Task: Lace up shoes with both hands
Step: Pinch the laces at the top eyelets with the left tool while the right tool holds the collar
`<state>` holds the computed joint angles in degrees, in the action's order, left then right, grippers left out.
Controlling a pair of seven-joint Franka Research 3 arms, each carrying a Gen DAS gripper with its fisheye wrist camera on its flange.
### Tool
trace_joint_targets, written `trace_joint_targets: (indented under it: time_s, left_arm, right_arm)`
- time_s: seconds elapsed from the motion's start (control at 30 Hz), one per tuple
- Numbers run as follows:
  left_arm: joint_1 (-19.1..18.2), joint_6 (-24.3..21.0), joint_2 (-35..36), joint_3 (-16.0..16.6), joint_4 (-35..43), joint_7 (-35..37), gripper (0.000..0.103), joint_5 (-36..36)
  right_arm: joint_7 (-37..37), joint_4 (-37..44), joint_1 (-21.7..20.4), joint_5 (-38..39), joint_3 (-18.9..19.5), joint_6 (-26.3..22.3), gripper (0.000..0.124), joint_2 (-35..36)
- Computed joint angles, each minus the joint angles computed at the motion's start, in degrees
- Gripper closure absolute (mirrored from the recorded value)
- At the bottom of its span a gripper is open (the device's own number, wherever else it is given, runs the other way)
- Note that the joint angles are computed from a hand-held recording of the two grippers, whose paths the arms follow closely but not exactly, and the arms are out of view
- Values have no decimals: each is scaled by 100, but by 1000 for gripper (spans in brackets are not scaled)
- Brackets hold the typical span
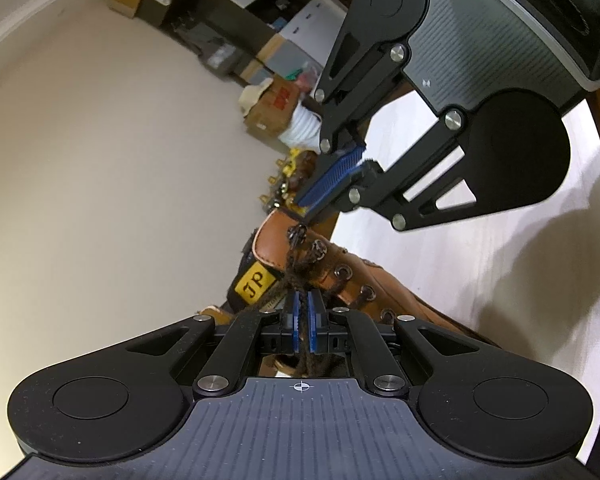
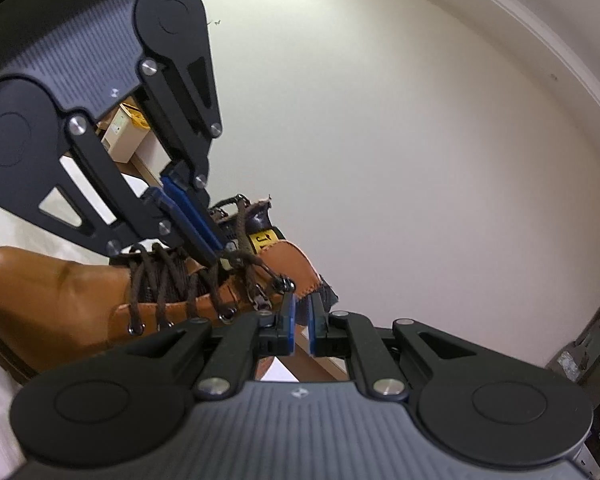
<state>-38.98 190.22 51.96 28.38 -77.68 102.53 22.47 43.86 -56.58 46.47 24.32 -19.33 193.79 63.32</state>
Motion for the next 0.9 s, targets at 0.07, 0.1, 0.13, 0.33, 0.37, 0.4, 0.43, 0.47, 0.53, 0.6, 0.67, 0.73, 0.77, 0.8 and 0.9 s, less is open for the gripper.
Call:
trace_joint_targets:
  time_s: [0.07,0.1,0.13,0.33,0.37,0.4,0.43,0.47,0.53,0.6,0.67,0.73,0.77,0.8,0.9]
  left_arm:
    - [93,-11,-15,-137,48,76,97,72]
    - [140,-11,-22,-205,75,118,97,116]
    - [167,-2,-22,-242,94,150,97,146]
    - [121,-40,122,-136,297,147,97,69]
    - [125,-57,147,-126,335,128,97,61]
    - [127,-66,165,-116,362,109,97,63]
    - [124,-76,186,-95,391,84,97,62]
    - [134,-93,198,-99,418,67,97,75]
    - [157,-122,202,-119,448,32,97,122]
    - [117,-103,219,-63,447,-44,97,142]
    - [85,-82,232,-15,442,-93,97,151]
    - [105,-84,260,-22,487,-106,97,169]
    - [116,-78,267,-29,499,-114,96,177]
    - [127,-63,274,-35,510,-123,96,182]
    - [123,27,264,-14,441,-118,96,159]
  right_arm:
    - [-44,7,-69,-102,145,-10,118,-25]
    - [-50,10,-77,-115,162,-13,118,-26]
    - [-79,8,-120,-181,250,-17,118,-41]
    - [-103,-43,-96,-171,205,-8,118,-61]
    - [-105,-53,-56,-133,124,-6,118,-53]
    - [-105,-50,3,-77,0,-5,118,-27]
    - [-98,-2,133,38,-292,-11,118,67]
    - [-110,27,203,89,-455,-16,117,125]
    - [-177,125,338,137,-827,-49,117,284]
    - [-282,207,321,18,-867,-104,117,343]
    - [-344,296,319,-78,-936,-150,117,412]
    - [-363,401,342,-123,-1066,-142,117,514]
    - [-378,432,350,-127,-1107,-132,117,545]
    - [-401,475,362,-128,-1162,-125,117,587]
    - [-536,639,406,-126,-1383,-120,117,748]
